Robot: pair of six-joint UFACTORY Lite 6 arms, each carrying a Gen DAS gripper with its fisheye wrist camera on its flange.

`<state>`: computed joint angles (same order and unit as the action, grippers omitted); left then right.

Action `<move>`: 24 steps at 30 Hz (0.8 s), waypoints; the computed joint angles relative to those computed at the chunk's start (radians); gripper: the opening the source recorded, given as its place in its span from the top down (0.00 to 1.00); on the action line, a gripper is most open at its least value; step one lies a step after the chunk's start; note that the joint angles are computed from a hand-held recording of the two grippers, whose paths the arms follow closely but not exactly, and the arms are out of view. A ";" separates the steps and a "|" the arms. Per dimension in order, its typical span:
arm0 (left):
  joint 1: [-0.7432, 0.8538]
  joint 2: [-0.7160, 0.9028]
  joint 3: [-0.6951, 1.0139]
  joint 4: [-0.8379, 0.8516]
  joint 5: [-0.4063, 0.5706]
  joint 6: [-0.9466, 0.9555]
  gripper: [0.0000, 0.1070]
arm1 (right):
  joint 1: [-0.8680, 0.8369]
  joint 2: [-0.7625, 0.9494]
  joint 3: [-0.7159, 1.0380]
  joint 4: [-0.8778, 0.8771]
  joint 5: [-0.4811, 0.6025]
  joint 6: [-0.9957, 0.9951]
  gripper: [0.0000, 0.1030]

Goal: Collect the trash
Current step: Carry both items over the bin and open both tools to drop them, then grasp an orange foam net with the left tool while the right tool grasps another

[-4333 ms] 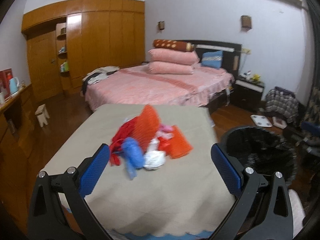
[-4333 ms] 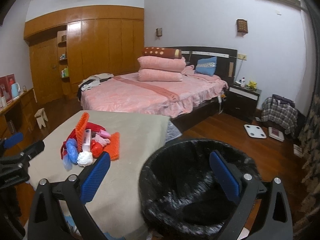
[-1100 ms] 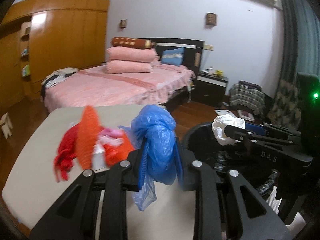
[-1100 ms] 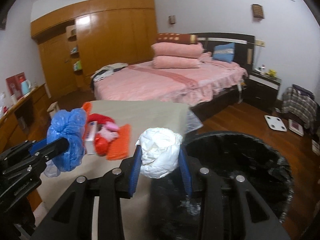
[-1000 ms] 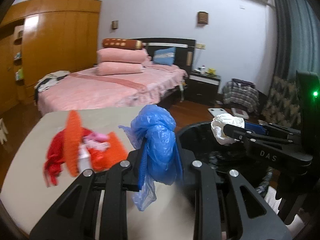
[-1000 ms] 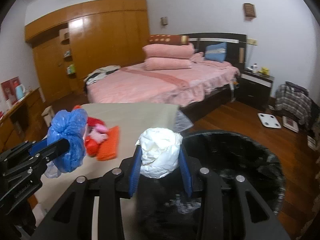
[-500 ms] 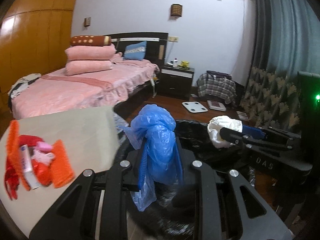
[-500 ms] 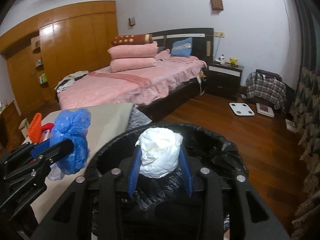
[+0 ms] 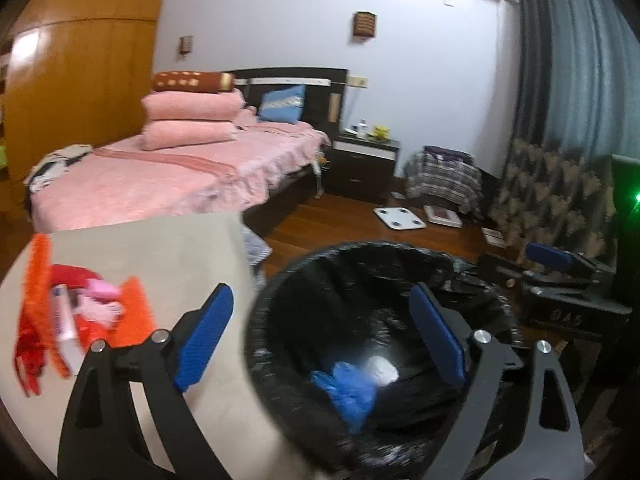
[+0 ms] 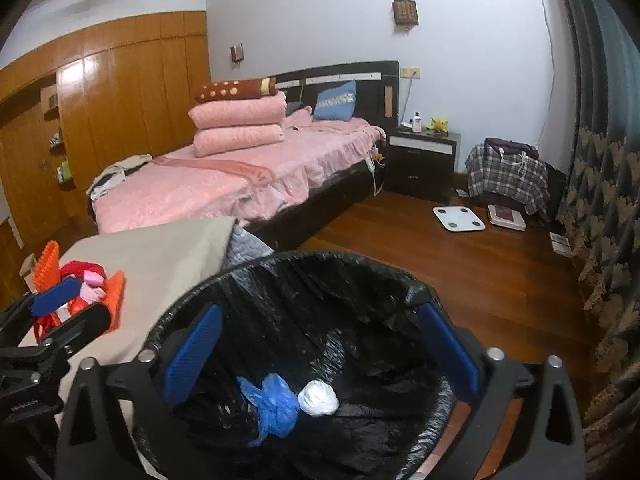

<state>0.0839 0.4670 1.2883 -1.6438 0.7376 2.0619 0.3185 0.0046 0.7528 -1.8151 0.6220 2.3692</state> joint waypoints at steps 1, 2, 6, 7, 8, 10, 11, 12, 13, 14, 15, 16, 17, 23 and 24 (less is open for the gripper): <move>0.023 -0.011 -0.009 -0.011 -0.007 0.014 0.15 | 0.004 0.009 0.014 -0.002 -0.004 -0.005 0.05; 0.041 -0.016 -0.011 -0.015 -0.007 0.021 0.15 | 0.005 0.013 0.025 -0.002 -0.011 -0.012 0.05; 0.129 -0.023 0.005 -0.009 -0.018 0.008 0.15 | 0.053 0.083 0.115 0.003 -0.025 -0.016 0.05; 0.146 -0.023 0.010 -0.018 -0.026 0.009 0.15 | 0.062 0.107 0.143 -0.001 -0.032 -0.013 0.05; 0.169 -0.008 0.039 -0.006 -0.024 -0.007 0.15 | 0.073 0.127 0.166 -0.004 -0.036 -0.012 0.05; 0.207 -0.001 0.051 -0.038 -0.046 0.010 0.15 | 0.100 0.201 0.254 0.002 -0.048 -0.028 0.05; 0.222 0.010 0.069 -0.029 -0.048 0.001 0.15 | 0.109 0.227 0.288 0.010 -0.051 -0.041 0.05; 0.240 0.032 0.098 -0.017 -0.058 -0.013 0.15 | 0.122 0.275 0.343 0.011 -0.057 -0.054 0.05; 0.255 0.052 0.127 -0.007 -0.069 -0.028 0.15 | 0.132 0.301 0.374 0.016 -0.060 -0.063 0.05; 0.265 0.066 0.148 0.001 -0.075 -0.040 0.15 | 0.143 0.350 0.432 0.019 -0.069 -0.075 0.05; 0.278 0.088 0.176 0.012 -0.080 -0.053 0.15 | 0.152 0.387 0.477 0.021 -0.074 -0.083 0.05; 0.289 0.125 0.227 0.033 -0.106 -0.077 0.15 | 0.159 0.426 0.522 0.025 -0.082 -0.092 0.05; 0.297 0.141 0.245 0.035 -0.119 -0.075 0.15 | 0.165 0.455 0.560 0.039 -0.087 -0.109 0.05; 0.325 0.300 0.452 0.088 -0.187 -0.147 0.20 | 0.185 0.708 0.884 0.144 -0.150 -0.255 0.06; 0.326 0.316 0.472 0.098 -0.195 -0.155 0.22 | 0.187 0.749 0.940 0.180 -0.159 -0.299 0.06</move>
<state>0.4098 0.7828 1.7600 -1.5462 0.5426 1.9068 0.5058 0.7534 1.6926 -1.6353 0.4629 2.0698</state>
